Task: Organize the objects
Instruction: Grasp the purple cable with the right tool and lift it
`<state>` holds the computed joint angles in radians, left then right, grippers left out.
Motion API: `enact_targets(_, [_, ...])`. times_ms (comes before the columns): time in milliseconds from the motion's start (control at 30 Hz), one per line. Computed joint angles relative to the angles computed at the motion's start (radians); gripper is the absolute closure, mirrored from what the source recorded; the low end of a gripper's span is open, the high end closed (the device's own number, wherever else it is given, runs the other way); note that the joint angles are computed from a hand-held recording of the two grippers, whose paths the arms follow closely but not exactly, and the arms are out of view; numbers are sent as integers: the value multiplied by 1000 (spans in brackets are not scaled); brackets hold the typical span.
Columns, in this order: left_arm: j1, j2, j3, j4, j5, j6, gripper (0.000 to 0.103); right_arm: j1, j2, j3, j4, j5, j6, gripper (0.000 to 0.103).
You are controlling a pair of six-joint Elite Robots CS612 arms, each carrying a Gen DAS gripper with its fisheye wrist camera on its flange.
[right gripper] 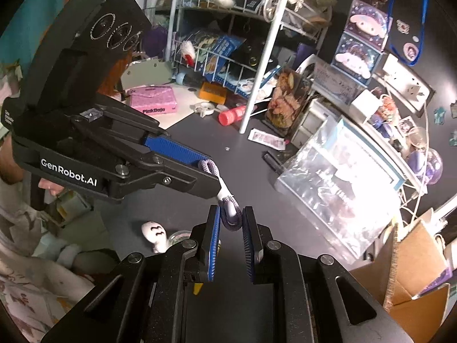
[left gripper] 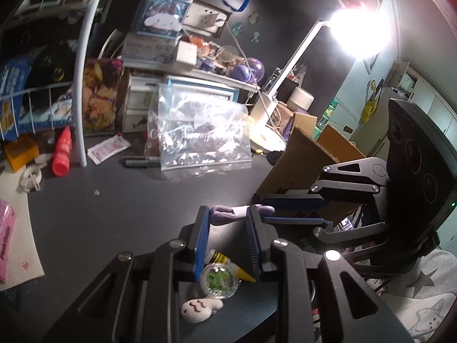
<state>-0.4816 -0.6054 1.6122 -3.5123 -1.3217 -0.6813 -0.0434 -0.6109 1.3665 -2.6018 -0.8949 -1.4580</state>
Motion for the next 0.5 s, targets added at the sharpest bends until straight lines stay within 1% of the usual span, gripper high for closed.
enact_targets(133, [-3,-2,-23,10,3,18,82,-12,-2,-6,-12,23,10,92])
enact_targets(333, [-11,-2,-81,54,17,77,82,-34,-4,-23,-31,55,33,92])
enact_targets(500, [-11,12,-145,100,3,121,82,-54,4,-50,-44,68,63,92])
